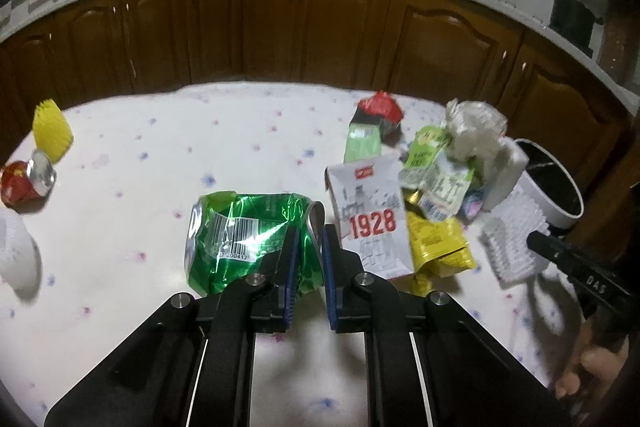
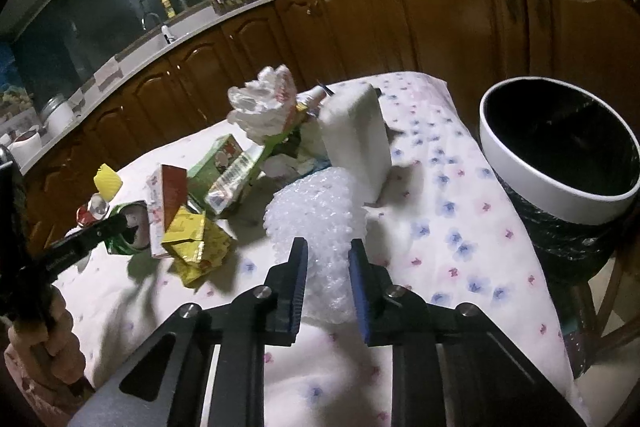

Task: Collect trash
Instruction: 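Carry the green can and foam mesh to the bin and open both tools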

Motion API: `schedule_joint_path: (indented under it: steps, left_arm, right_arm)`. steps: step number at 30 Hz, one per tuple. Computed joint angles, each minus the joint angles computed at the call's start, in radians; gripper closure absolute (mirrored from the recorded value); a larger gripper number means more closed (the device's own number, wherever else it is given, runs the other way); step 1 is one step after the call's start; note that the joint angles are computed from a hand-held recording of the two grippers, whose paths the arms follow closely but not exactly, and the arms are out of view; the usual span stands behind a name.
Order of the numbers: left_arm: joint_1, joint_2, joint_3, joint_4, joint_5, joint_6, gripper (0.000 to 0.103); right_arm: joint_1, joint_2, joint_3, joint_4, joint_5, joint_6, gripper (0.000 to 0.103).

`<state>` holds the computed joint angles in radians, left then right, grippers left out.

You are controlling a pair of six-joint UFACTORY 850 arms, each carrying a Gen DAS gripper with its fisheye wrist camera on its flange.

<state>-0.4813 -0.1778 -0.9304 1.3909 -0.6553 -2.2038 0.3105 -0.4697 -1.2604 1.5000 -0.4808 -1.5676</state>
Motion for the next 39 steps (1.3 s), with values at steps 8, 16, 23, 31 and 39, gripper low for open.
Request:
schedule_joint_path:
  steps: [8,16,23,31,39]
  left_arm:
    - [-0.049,0.029,-0.033,0.052,-0.061,-0.002,0.093]
    - [-0.076,-0.019,-0.135,0.120,-0.014,0.026,0.093]
    - [-0.086,-0.102,-0.251,0.151,0.068,0.080,0.093]
    - [-0.089,-0.206,-0.389,0.127,0.172,0.175,0.093]
    - [-0.085,-0.323,-0.559,0.011,0.245,0.356,0.093]
  right_arm:
    - [-0.018,0.048,0.034,0.079,-0.020,-0.086,0.083]
    - [-0.059,0.085,0.055,0.140,-0.023,-0.134,0.083]
    - [-0.106,0.093,0.050,0.168,-0.016,-0.148,0.084]
    - [-0.159,0.076,0.020,0.183,0.007,-0.148,0.084]
    - [-0.190,0.027,-0.049,0.142,0.031,-0.083,0.084]
